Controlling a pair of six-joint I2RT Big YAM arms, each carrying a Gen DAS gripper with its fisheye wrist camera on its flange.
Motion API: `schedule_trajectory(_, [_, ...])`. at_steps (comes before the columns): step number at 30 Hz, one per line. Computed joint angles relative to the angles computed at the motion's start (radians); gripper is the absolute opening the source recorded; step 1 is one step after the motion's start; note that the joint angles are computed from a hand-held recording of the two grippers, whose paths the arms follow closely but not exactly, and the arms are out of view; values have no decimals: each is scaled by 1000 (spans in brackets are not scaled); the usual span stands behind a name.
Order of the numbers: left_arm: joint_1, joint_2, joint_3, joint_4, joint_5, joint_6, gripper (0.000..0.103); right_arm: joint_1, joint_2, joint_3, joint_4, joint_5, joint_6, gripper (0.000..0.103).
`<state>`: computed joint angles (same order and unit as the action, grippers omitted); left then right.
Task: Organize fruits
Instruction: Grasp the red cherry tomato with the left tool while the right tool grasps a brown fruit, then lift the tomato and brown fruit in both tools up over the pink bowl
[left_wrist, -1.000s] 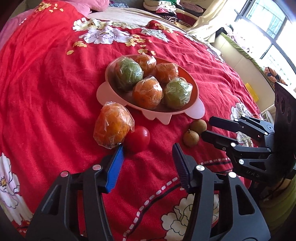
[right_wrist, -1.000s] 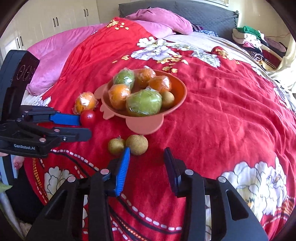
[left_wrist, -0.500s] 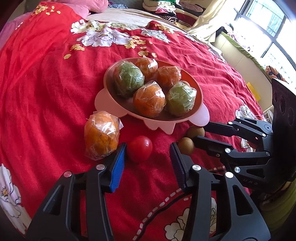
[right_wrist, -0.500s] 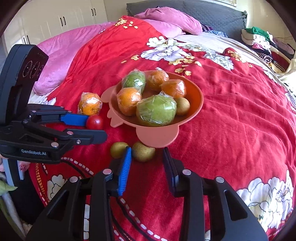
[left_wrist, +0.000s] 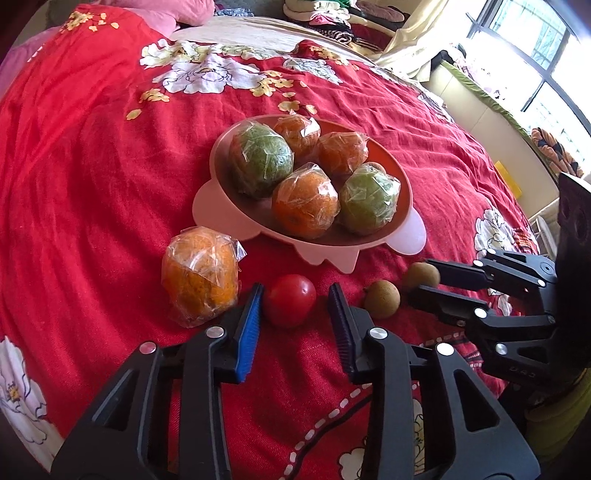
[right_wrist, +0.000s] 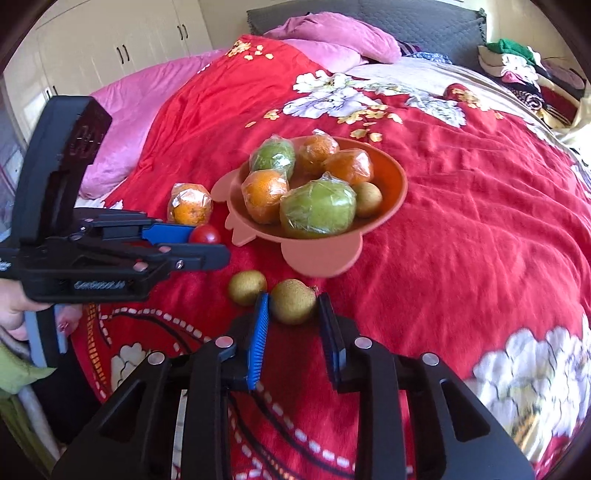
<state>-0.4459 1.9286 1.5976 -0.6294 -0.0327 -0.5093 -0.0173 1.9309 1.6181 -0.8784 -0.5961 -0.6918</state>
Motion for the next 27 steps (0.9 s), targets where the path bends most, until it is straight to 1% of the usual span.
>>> schedule_trajectory(2, [0,1,2,0,-10,4,21,-8,-15,-12,4,-12,6,25])
schedule_trajectory(13, [-6,-44,-16,30,11,13,20,-32,-49,-17,25,-48,46,25])
schedule_trajectory(23, [8,-50,46,22,7,33,20,-24,-42,32,36,-60,67,25])
schedule_trajectory(27, [18,-38,79,6,-5,41,20,-23,-31,58,42,-61,77,25])
